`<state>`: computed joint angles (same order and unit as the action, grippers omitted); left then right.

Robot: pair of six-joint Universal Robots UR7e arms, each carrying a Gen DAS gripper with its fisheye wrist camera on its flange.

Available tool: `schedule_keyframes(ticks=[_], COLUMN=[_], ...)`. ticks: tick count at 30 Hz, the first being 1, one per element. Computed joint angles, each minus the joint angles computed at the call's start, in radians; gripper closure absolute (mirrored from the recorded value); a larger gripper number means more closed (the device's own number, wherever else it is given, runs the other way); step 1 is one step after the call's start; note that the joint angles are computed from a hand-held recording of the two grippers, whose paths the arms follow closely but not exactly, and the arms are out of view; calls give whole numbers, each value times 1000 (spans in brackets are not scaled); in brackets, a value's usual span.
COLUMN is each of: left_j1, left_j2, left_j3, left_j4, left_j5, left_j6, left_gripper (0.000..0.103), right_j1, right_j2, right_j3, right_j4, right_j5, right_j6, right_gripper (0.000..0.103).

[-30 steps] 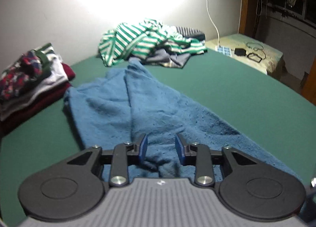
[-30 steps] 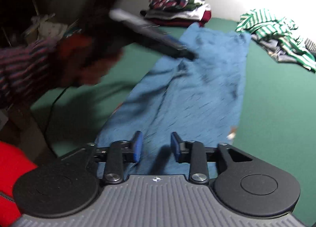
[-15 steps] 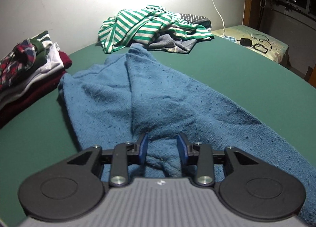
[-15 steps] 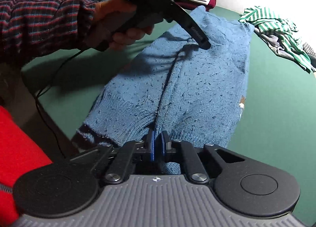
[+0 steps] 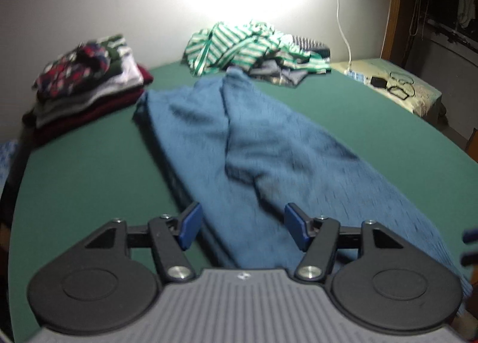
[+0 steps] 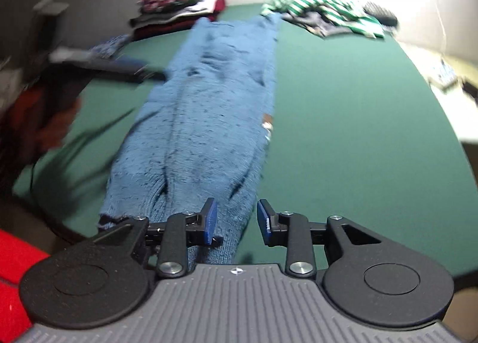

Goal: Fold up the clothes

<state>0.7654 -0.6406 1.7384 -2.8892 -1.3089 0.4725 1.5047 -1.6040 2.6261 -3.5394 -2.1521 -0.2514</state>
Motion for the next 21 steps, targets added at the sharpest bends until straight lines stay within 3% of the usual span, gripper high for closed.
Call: schedule_keyframes(ticks=[6,11,21], left_j1=[-27,-49,-63], left_j2=[-114,-153,-182], left_j3=[161,225,244], left_j4=[50,94,161], left_j5=[64,104,58], left_j6=[-105,-248,-442], left_gripper=[36,35,38], right_j1=[-51,-142,-221], right_j2=[-23,-129,-233], right_j3=[-31,-45,-94], right_j4=[108,285,542], right_j5=[34,184,315], right_j6=[31,40,-73], right_gripper=[64,63,62])
